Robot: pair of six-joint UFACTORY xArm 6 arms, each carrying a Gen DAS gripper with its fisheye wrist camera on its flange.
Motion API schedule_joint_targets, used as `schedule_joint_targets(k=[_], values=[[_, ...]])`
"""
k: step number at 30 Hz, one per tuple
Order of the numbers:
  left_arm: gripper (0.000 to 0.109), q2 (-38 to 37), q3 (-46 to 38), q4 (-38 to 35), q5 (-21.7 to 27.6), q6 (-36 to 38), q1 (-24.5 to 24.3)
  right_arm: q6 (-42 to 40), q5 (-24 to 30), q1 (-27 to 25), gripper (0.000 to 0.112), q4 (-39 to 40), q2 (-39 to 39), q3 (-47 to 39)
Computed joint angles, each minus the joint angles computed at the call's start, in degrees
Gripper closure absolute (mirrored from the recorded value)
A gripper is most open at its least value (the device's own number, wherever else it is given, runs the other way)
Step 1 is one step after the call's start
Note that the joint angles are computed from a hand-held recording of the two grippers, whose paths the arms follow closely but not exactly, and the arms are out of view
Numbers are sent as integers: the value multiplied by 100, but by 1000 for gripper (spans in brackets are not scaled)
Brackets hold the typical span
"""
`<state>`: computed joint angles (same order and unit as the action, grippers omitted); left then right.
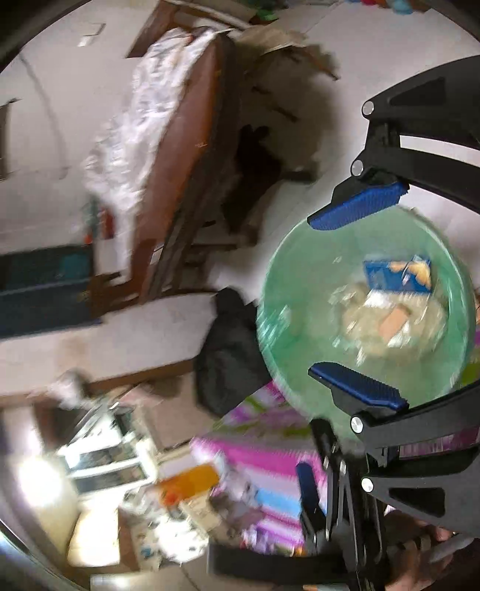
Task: Collect trash
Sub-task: 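Open both tools to drop the sponge and blue box into the bin, then move both tools back over the table trash pile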
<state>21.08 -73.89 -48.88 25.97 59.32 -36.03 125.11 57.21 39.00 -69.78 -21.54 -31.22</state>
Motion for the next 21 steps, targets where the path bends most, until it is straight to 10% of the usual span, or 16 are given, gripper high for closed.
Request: schedule_joint_targets(k=[3, 13, 21], values=[[21, -587, 653, -828, -129, 1172, 349, 433, 150, 610, 34, -579, 609, -456], [20, -887, 1014, -1546, -430, 2041, 2450, 62, -2828, 159, 34, -2225, 3782, -3583], [20, -103, -63, -1191, -315, 922, 4177, -2426, -4252, 44, 40, -601, 5978, -6617]])
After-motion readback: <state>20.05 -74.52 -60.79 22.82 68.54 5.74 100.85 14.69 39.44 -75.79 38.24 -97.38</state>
